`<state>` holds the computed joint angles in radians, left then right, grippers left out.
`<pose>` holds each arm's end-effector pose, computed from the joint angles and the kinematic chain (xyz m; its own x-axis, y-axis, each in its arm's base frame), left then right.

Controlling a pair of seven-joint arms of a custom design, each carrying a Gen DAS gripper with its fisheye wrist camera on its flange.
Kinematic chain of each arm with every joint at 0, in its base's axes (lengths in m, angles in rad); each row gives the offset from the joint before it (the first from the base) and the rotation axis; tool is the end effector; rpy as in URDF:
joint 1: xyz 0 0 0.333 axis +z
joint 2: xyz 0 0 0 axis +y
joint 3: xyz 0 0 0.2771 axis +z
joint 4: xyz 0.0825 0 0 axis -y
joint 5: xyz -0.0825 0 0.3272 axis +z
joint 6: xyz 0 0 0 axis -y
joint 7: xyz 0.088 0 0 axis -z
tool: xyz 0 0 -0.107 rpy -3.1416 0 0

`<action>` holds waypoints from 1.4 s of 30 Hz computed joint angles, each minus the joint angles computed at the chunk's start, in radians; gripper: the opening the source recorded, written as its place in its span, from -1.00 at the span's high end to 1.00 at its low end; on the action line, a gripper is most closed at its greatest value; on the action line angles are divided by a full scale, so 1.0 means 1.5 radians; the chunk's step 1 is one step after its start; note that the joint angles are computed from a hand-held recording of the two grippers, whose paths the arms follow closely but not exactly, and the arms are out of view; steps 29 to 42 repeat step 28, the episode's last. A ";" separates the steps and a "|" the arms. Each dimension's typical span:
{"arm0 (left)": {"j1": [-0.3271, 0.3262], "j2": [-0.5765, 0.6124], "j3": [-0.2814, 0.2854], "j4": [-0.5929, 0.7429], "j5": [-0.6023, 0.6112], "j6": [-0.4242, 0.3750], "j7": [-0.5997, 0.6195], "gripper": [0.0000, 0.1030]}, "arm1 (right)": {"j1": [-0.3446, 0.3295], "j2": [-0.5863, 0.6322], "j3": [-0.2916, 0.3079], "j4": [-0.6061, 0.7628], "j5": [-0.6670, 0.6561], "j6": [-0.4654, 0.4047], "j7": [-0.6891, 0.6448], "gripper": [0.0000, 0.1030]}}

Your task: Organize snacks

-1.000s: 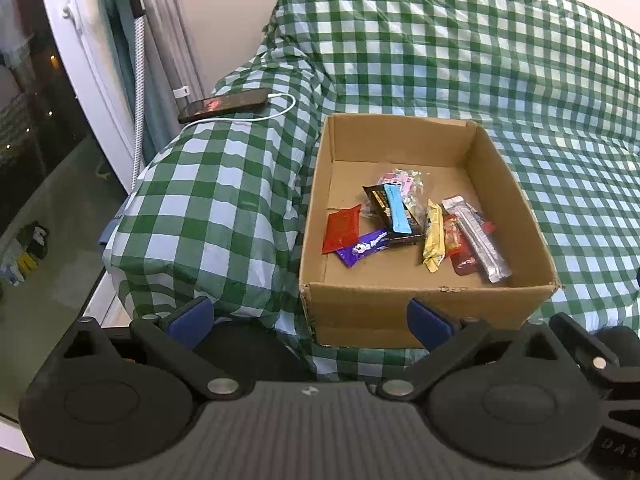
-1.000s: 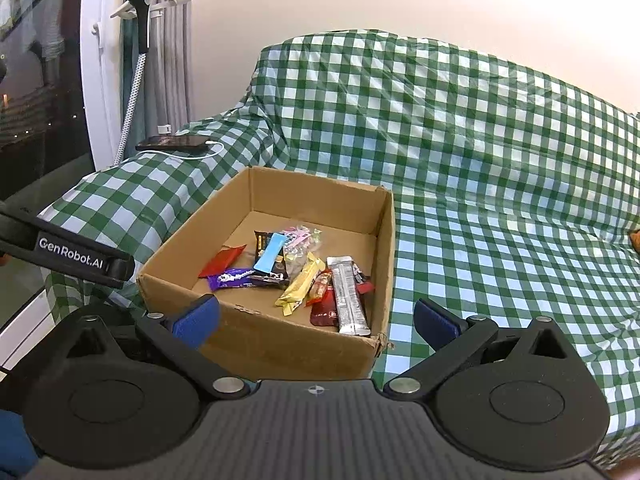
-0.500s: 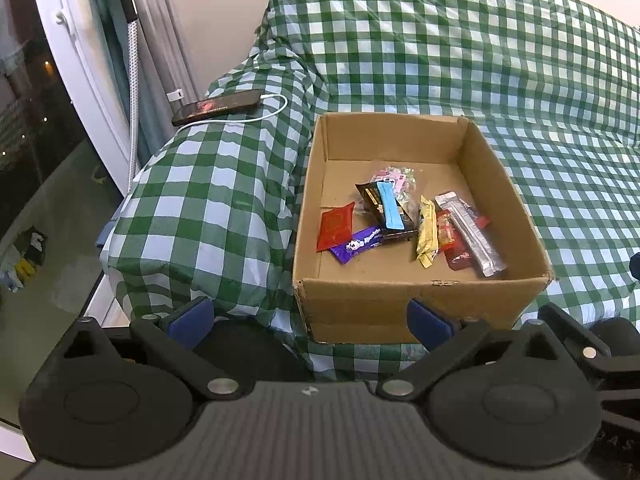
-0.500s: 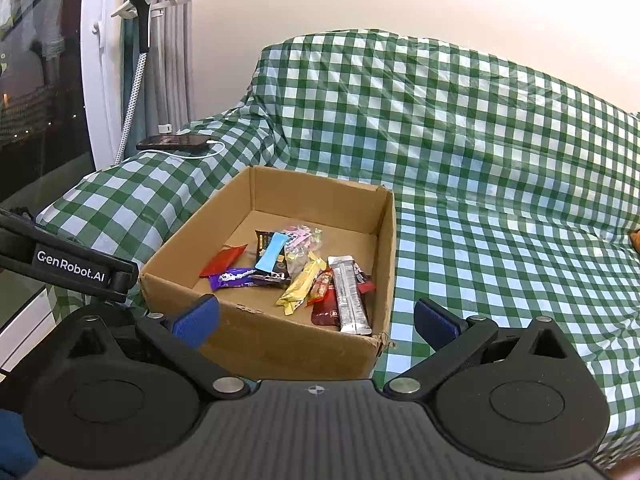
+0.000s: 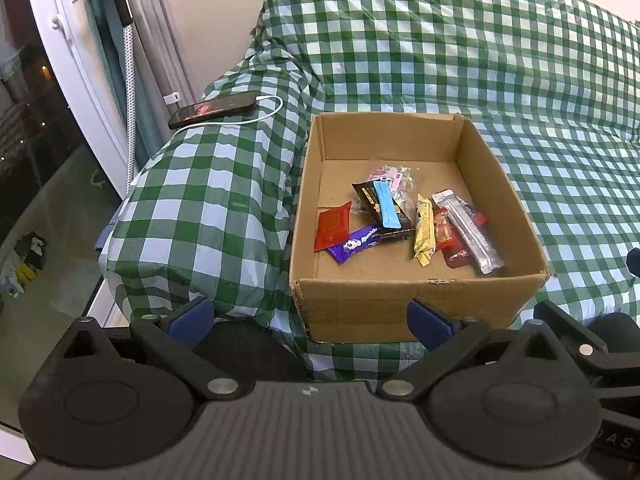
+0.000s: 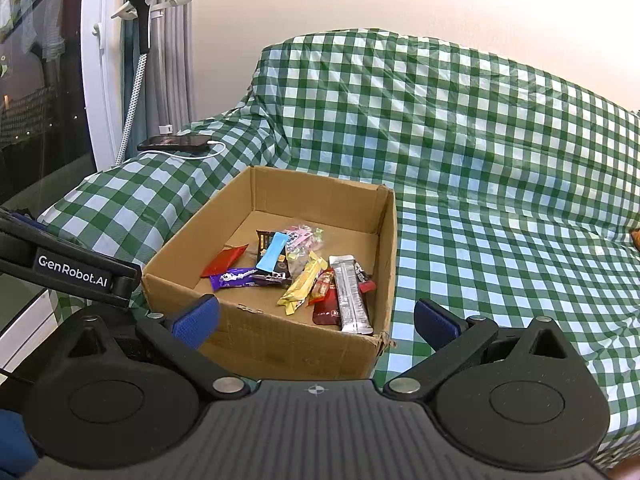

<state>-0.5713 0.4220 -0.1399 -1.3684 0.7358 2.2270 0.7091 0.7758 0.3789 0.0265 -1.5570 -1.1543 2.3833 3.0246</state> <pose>0.5192 -0.3959 0.5102 -0.0837 -0.9810 -0.1748 -0.7325 0.1795 -0.6567 0.4543 0.4536 0.4671 0.0173 -0.9978 0.0641 -0.5252 -0.0636 -0.8486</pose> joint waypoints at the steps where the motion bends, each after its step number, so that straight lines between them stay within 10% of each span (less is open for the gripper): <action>1: 0.000 0.000 0.000 0.001 0.000 -0.001 0.000 -0.99 | 0.000 0.001 0.000 0.000 0.000 0.000 0.000 -1.00; 42: -0.002 -0.001 0.001 -0.001 0.012 0.001 0.002 -0.99 | 0.002 0.004 -0.001 0.005 0.002 -0.001 0.001 -1.00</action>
